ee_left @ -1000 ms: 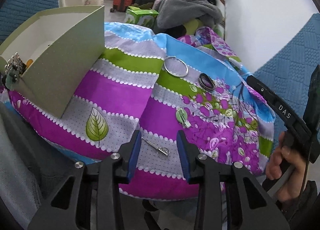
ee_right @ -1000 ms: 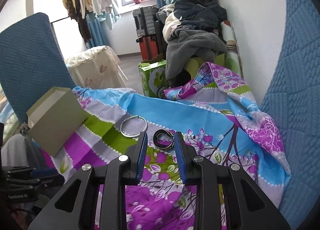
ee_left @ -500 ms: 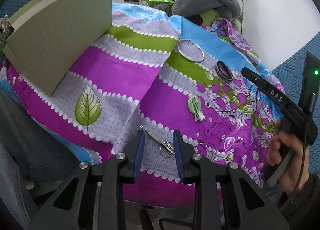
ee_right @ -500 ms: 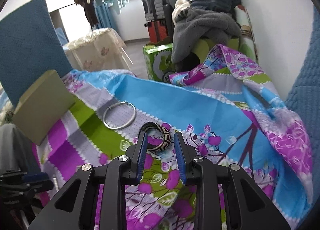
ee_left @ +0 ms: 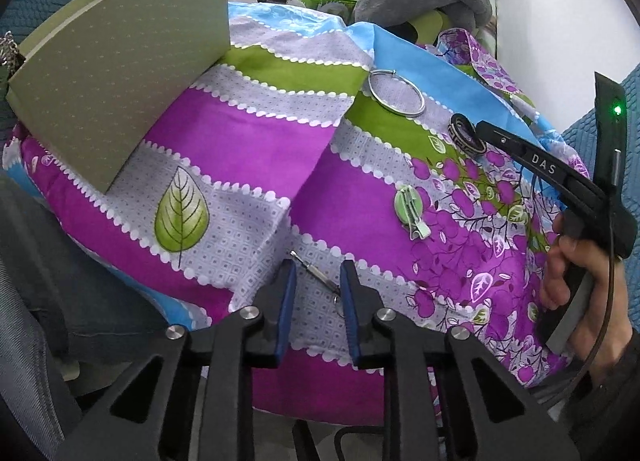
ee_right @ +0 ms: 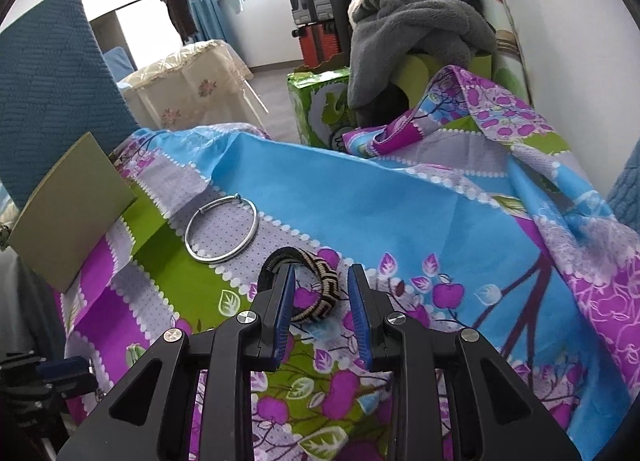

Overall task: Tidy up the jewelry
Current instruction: 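Grasp the silver pin with left tool while right tool grasps black braided bracelet, then release the silver pin into the box with left tool while right tool drops braided bracelet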

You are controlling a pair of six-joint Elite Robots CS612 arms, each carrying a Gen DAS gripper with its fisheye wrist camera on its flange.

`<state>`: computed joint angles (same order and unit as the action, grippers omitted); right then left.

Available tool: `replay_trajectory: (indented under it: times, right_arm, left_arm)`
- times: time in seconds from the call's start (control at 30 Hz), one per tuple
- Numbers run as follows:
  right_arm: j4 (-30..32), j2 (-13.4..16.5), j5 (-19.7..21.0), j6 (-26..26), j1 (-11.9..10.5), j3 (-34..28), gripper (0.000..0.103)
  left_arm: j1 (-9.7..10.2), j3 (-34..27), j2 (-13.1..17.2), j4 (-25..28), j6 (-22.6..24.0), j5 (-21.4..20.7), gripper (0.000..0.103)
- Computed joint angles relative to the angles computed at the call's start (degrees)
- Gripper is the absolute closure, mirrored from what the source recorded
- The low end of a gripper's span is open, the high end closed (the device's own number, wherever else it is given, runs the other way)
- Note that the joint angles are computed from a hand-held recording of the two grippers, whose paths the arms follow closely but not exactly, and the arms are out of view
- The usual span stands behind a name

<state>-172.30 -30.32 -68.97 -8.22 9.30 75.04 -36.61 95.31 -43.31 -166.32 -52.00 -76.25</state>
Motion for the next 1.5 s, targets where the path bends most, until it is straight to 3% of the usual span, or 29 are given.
replay_trajectory:
  times: [0.23,0.4,0.9,1.3,1.5]
  right_arm:
    - [1.09,0.17,-2.58,-1.68,0.77,-0.14,0.081]
    - [1.15,0.08,-4.80,-1.62,1.10,-0.02,0.093]
    - [-1.73,-1.52,-4.92,2.17,1.18,2.47,0.097]
    - [-4.54,-7.07,-7.83,6.13,2.18,10.35,0.097]
    - [-5.33,-10.63,-10.66,10.77,2.72,14.06,0.097]
  left_arm:
    - [-0.28,-0.47,-0.05,2.12,0.91,0.86,0.089]
    - [-0.51,-1.13,0.15,3.17,3.71,0.68,0.099]
    - [-0.14,-1.58,0.11,1.28,7.99,-0.45,0.100]
    - [1.28,-1.25,-1.47,0.47,11.31,-4.23,0.100]
    - [1.74,-0.38,-3.30,-1.12,13.45,-5.54,0.100]
